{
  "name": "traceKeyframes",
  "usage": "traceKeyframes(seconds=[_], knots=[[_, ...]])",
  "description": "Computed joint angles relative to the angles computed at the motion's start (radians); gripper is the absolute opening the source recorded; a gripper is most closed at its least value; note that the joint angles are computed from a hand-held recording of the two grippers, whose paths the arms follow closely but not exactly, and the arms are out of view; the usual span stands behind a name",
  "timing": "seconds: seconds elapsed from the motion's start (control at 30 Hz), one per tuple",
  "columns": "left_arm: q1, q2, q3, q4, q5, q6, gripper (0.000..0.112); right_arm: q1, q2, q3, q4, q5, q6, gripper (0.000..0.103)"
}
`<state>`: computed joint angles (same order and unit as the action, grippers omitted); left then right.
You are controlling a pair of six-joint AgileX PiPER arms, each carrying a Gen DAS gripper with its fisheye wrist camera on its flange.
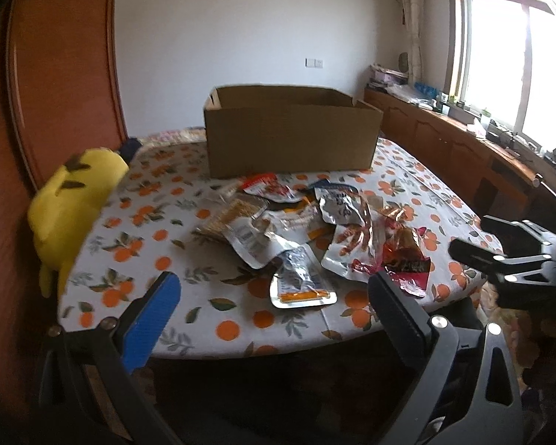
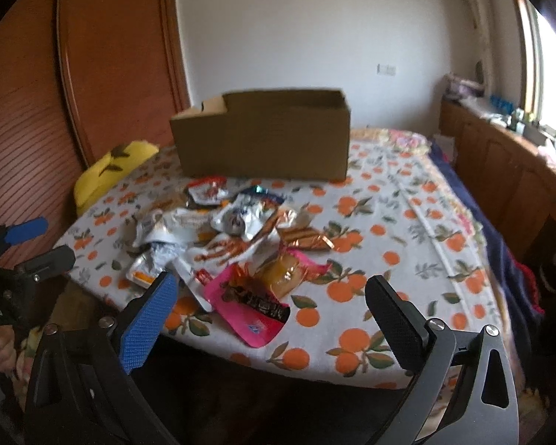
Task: Organize snacks
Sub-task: 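Grasp the pink-and-red bread bag with the right gripper while the left gripper approaches the white chicken-feet packet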
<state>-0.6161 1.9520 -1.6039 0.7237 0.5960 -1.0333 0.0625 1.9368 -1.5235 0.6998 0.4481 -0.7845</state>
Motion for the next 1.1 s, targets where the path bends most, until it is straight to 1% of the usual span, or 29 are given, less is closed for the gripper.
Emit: traceKeyframes(seconds=[0.07,0.1,0.17,0.23,0.27,0.33,0.4,0.43,0.5,0.57,0.6,0.67,0.73,0.8,0.93,1.1], knots=[[0.016,0.023,-0.017,-0.042,-0.018,0.034,0.099,-0.006,0.059,-0.072,-0.033,0.051,0.037,0.097],[0.024,0.034,-0.022,-0.06,-0.033,0.049,0.099,-0.009,0.082,-0.1,-0.037,0.078,0.048,0.093],[0.034,0.055,-0.039,-0.089,-0.042,0.073,0.098,-0.016,0.138,-0.171,-0.056,0.132,0.087,0.088],[0.042,0.065,-0.037,-0.083,-0.062,0.06,0.098,-0.026,0.194,-0.247,-0.06,0.197,0.121,0.081],[0.044,0.068,-0.036,-0.077,-0.069,0.058,0.098,-0.03,0.221,-0.285,-0.059,0.228,0.136,0.08],[0.045,0.087,-0.055,-0.072,-0.066,0.073,0.098,-0.037,0.274,-0.362,-0.052,0.292,0.16,0.074],[0.05,0.104,-0.073,-0.089,-0.07,0.103,0.097,-0.035,0.318,-0.432,-0.076,0.337,0.208,0.071],[0.055,0.111,-0.077,-0.105,-0.08,0.119,0.097,-0.037,0.336,-0.459,-0.071,0.356,0.218,0.069],[0.061,0.125,-0.093,-0.127,-0.085,0.143,0.095,-0.04,0.369,-0.514,-0.066,0.393,0.249,0.067],[0.065,0.139,-0.109,-0.145,-0.082,0.165,0.09,-0.036,0.396,-0.565,-0.083,0.414,0.283,0.064],[0.068,0.144,-0.114,-0.158,-0.084,0.177,0.089,-0.032,0.407,-0.586,-0.103,0.416,0.304,0.061],[0.073,0.152,-0.123,-0.185,-0.087,0.201,0.084,-0.027,0.426,-0.623,-0.127,0.423,0.333,0.058],[0.078,0.151,-0.12,-0.217,-0.104,0.222,0.083,-0.021,0.443,-0.658,-0.17,0.427,0.362,0.052],[0.084,0.143,-0.109,-0.242,-0.129,0.241,0.083,-0.021,0.459,-0.684,-0.188,0.442,0.372,0.048],[0.085,0.164,-0.149,-0.282,-0.124,0.285,0.083,-0.029,0.498,-0.746,-0.192,0.478,0.388,0.049],[0.079,0.223,-0.263,-0.346,-0.083,0.382,0.083,-0.006,0.536,-0.816,-0.253,0.476,0.401,0.05]])
